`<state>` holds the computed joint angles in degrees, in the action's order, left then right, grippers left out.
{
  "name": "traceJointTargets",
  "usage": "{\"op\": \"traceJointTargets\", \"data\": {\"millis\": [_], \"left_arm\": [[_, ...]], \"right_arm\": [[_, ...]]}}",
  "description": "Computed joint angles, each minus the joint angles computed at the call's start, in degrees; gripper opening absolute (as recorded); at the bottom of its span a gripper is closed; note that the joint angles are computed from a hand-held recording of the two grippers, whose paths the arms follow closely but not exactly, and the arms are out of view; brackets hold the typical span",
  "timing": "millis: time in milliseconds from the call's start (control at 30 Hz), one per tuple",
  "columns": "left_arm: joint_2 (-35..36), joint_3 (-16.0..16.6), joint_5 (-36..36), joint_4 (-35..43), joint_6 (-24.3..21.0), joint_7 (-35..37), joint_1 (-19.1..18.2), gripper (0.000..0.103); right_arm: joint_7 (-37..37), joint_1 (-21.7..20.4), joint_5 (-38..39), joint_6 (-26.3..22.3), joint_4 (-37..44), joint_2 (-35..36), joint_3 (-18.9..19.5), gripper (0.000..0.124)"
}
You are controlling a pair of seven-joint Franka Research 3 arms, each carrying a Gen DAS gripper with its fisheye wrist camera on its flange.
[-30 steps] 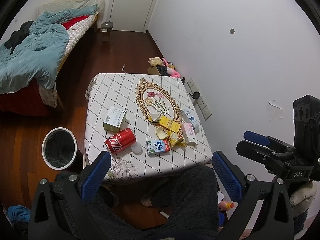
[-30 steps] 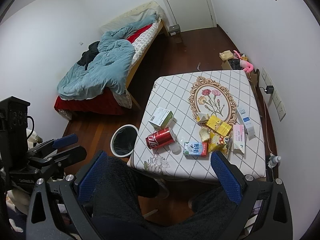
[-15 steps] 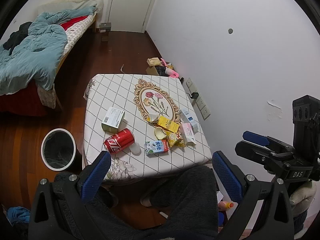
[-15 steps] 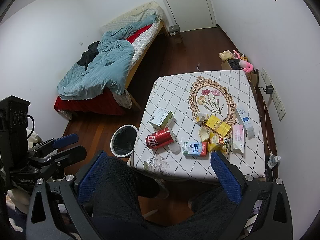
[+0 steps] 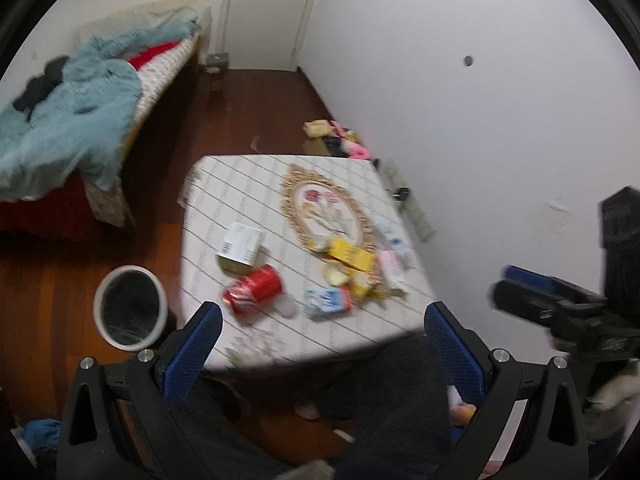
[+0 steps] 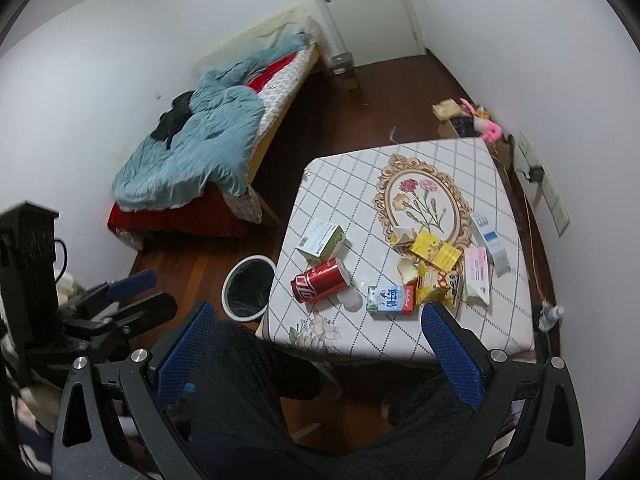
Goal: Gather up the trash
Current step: 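Grasp the red Coca-Cola can with the left tool while the right tool grasps the yellow snack bag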
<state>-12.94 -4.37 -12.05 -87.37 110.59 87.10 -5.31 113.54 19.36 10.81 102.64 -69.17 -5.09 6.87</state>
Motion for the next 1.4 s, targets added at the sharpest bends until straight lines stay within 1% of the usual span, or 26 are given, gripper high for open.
{"op": "traceJointTargets", "data": {"millis": [67,100,167,233,267,300,367,467,567,600,700,800,833,867,900,933,1000,1033,1067,1133,1167,1200,1233,1267,1333,1400], "left_arm": [[0.61,-1.84,6.89,-1.86,3.55,-1.20,0.76,0.103],[1.42,-2.89,11.50,-2.80,5.33,-2.66,1.26,0.103],[3.65,-3.91,18.30,-4.66,8.21,-5.16,1.84,0.103],[6.27,-3.66,20.73,-5.39,8.96,-4.21,1.82,0.103],[8.22,-3.62,22.07,-5.10,8.48,-3.59,1.87,0.103],[11.15,-3.67,23.50,-4.05,7.08,-2.79,1.85,0.103],[14.58,-3.40,22.63,-2.78,5.13,0.04,1.98,0.103],[21.14,-3.86,23.29,0.64,1.81,5.04,1.68,0.103],[24.72,-4.59,24.56,2.09,0.55,9.92,0.90,0.103],[26.38,-4.80,24.62,3.46,-0.67,11.64,0.65,0.103],[30.13,-5.11,25.45,6.23,-3.09,15.35,-0.25,0.103],[33.25,-5.10,26.24,8.67,-4.49,17.14,-1.10,0.102],[33.92,-5.10,26.17,9.24,-4.77,17.47,-1.23,0.100],[34.51,-5.23,25.44,9.79,-5.06,18.02,-1.13,0.093],[34.99,-5.33,24.65,10.18,-5.07,18.06,-1.08,0.087],[35.68,-5.35,24.26,10.80,-5.14,17.67,-1.24,0.069],[35.69,-5.21,24.11,10.55,-4.79,16.38,-1.54,0.070],[35.34,-5.16,23.88,10.13,-4.63,15.73,-1.54,0.070],[34.85,-5.07,23.38,9.64,-4.89,14.43,-1.50,0.070],[33.90,-5.04,22.44,8.51,-5.24,12.49,-1.27,0.070],[33.24,-4.99,21.92,7.76,-5.58,11.22,-1.14,0.070],[32.39,-4.77,21.76,6.86,-6.38,9.08,-1.15,0.070],[31.61,-4.70,21.06,6.10,-7.09,7.32,-0.93,0.070],[30.68,-4.75,19.40,5.17,-7.66,5.65,-0.38,0.070],[28.20,-4.79,15.31,2.29,-7.83,1.94,0.93,0.070],[26.07,-4.76,13.96,-0.95,-5.56,-0.08,1.52,0.070]], "right_arm": [[3.03,-0.42,0.06,1.99,-2.09,-0.50,-0.23,0.103],[5.42,-0.74,-0.45,4.04,-4.64,-1.16,-0.25,0.103],[9.18,-1.29,-1.62,6.30,-8.42,-1.90,-0.19,0.103],[11.83,-1.76,-0.69,8.94,-13.08,-1.80,-0.53,0.103],[13.05,-1.91,-0.52,9.80,-15.24,-1.60,-0.56,0.103],[14.99,-2.14,0.12,10.30,-16.93,-0.53,-0.74,0.103],[17.12,-2.34,1.09,12.86,-21.15,0.26,-1.04,0.102],[22.83,-2.95,0.80,15.93,-25.80,2.59,-1.64,0.101],[25.80,-3.32,-0.92,16.55,-26.79,5.34,-2.33,0.101],[27.55,-3.35,-2.43,15.50,-25.64,6.99,-2.53,0.101],[28.46,-3.40,-3.27,14.01,-23.62,10.73,-3.35,0.101],[31.10,-3.63,-2.53,15.72,-23.96,12.96,-4.31,0.101],[32.14,-3.61,-2.71,16.49,-24.39,13.09,-4.53,0.101],[33.13,-3.63,-2.55,17.77,-25.02,13.13,-4.70,0.101],[34.19,-3.73,-2.37,18.73,-25.35,13.41,-4.89,0.101],[35.54,-3.78,-2.39,19.97,-25.83,13.62,-5.09,0.101],[37.53,-3.74,-3.26,21.14,-26.14,13.99,-5.35,0.099],[38.41,-3.64,-4.24,21.38,-26.11,14.09,-5.49,0.096],[38.60,-3.58,-5.19,21.15,-25.75,14.30,-5.56,0.086],[36.62,-3.71,-5.81,20.78,-26.03,13.86,-5.43,0.077],[35.21,-3.77,-5.93,20.62,-26.70,13.10,-5.30,0.070],[34.03,-3.95,-5.30,20.92,-27.66,12.15,-5.18,0.052],[31.56,-4.36,-3.23,21.66,-29.26,10.73,-4.92,0.047],[30.12,-4.46,-2.79,19.55,-29.22,9.99,-4.73,0.047],[27.62,-4.65,-1.16,17.22,-29.34,9.27,-4.42,0.047],[26.20,-5.07,1.81,17.24,-30.97,7.87,-4.40,0.049]]}}
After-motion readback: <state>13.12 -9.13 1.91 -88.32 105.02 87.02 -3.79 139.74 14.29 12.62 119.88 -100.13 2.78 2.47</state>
